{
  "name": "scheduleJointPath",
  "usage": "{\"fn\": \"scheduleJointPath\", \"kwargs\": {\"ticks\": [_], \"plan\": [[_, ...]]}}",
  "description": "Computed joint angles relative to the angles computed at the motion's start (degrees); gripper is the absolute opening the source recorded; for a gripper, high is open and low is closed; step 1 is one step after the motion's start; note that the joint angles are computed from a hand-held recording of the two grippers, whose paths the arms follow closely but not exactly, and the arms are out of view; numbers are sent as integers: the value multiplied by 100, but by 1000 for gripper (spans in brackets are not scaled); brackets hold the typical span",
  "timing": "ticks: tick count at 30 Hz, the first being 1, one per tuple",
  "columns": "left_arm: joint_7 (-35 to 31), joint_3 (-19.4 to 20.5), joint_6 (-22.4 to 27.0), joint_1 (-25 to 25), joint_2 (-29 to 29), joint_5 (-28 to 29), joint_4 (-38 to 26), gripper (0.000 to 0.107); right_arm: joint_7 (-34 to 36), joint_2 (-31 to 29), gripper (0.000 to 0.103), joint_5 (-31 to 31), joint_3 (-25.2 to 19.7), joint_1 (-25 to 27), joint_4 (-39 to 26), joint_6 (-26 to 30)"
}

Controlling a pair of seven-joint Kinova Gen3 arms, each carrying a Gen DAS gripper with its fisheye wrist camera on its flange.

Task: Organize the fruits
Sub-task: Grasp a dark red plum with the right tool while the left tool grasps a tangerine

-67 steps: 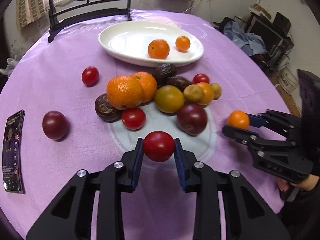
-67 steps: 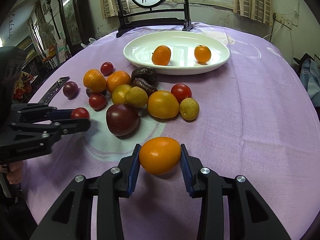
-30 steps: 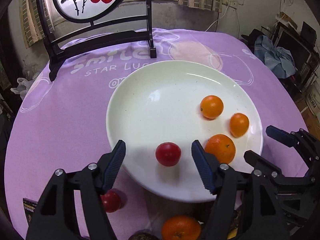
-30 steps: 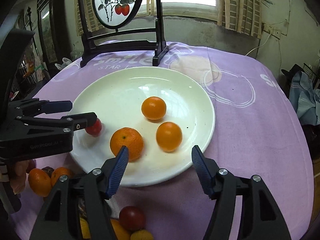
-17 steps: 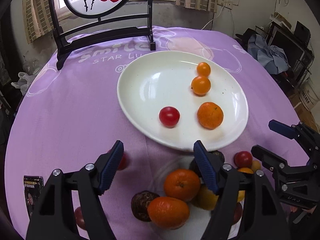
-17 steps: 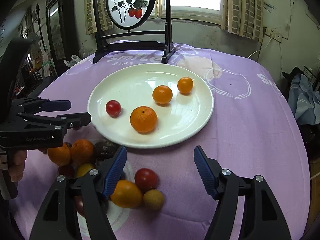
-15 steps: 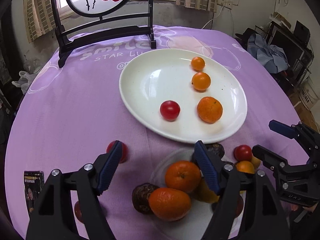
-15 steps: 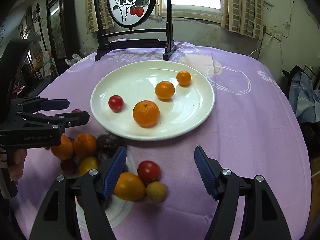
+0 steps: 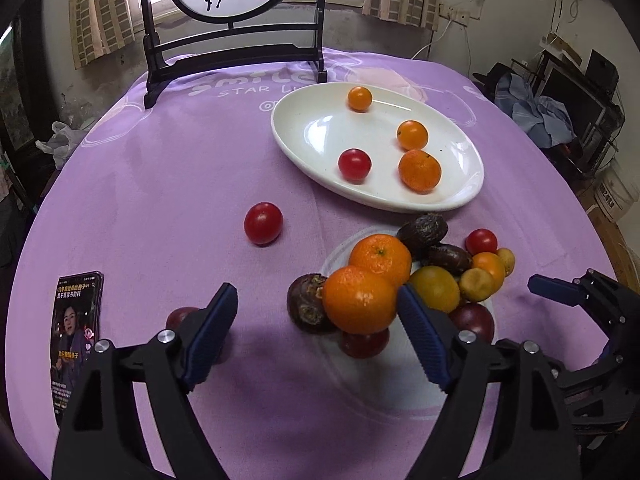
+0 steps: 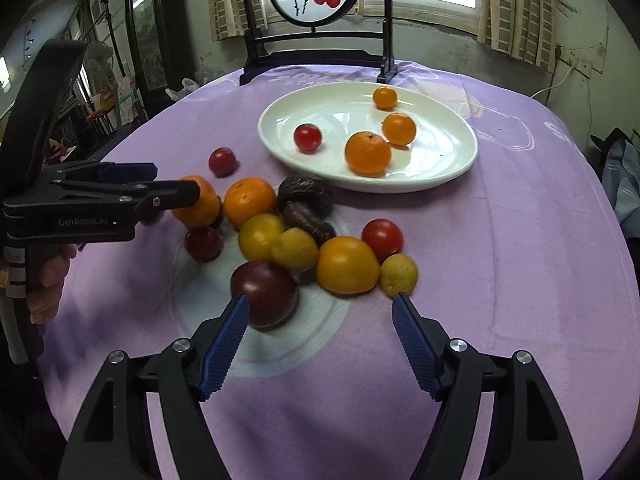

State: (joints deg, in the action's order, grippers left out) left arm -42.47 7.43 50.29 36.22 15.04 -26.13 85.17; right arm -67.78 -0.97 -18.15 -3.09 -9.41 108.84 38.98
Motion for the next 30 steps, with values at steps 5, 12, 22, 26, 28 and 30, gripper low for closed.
{"fn": "scheduleJointPath", "kwargs": {"ticks": [5,12,22,26,28,30], "plan": [[28,59,-226,-69,-215,105,340,80,-423,85,75,360,-203,-233,11,48],[-58,156,-498,-251,-401,286,663,81,-1133,335,75,854,-321,-491,-200,69],[-172,176,-427,-301,-286,390,554,82,-1375,504,41,869,-318,-481,-313,-28],[-214,145,-295,-202,-130,321,356,82,-791,430,41,258,-266,-255,-230,34],[-197,113,-224,-122,-22,251,231,82,-533,378,41,5,-222,-155,-163,85],[-178,71,-247,-58,58,189,169,81,-337,332,41,-194,-169,-71,-105,131]]}}
